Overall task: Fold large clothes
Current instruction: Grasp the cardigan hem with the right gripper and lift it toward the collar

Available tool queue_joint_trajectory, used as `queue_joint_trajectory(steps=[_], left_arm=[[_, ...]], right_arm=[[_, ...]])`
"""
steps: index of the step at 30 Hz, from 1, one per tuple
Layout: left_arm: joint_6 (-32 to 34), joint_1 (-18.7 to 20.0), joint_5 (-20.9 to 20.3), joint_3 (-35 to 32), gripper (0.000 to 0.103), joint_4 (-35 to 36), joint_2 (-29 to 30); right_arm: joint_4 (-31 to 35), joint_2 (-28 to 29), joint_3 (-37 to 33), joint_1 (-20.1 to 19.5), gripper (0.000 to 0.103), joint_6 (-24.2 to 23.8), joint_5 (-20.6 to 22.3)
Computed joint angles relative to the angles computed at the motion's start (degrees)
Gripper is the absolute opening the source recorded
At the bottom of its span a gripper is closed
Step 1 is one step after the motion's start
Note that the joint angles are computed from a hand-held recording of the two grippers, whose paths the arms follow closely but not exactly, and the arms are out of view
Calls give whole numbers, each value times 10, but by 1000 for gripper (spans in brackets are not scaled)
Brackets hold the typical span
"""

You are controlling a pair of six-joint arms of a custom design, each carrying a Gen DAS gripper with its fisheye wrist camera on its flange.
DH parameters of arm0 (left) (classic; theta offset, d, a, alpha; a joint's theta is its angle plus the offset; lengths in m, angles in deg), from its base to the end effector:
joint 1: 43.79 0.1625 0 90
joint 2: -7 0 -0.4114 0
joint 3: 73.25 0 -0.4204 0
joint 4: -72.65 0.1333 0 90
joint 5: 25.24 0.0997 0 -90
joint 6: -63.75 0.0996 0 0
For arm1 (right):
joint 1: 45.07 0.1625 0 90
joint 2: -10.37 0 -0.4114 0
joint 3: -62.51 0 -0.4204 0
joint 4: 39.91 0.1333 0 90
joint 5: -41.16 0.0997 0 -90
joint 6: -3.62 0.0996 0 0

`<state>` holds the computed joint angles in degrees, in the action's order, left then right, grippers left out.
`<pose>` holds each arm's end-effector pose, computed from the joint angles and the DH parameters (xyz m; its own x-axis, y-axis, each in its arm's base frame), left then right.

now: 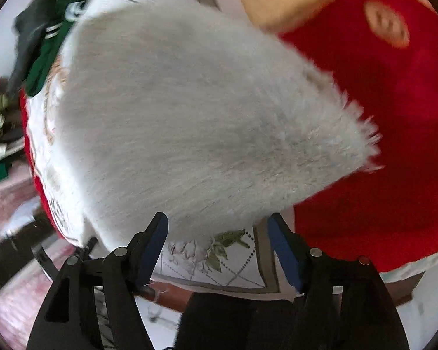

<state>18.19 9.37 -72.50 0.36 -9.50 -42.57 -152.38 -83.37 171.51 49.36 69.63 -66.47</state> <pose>-0.2570 -0.6781 0.1896 -0.6245 0.0241 -0.7806 0.0903 0.9951 -0.0415 0.1406 -0.4801 0.3807 -0.4575 0.8892 0.0075 0.8396 0.4348 -0.3255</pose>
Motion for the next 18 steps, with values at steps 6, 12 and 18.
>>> queue_joint_trajectory(steps=[6,12,18], left_arm=[[8,21,26,-12,101,-40,11],[2,38,71,-45,101,-49,23],[-7,32,81,-82,100,-5,34]], right_arm=[[-188,24,64,-27,56,-16,-14],[-263,115,-23,-4,47,-107,-32],[-105,162,-133,-20,55,-112,-9]])
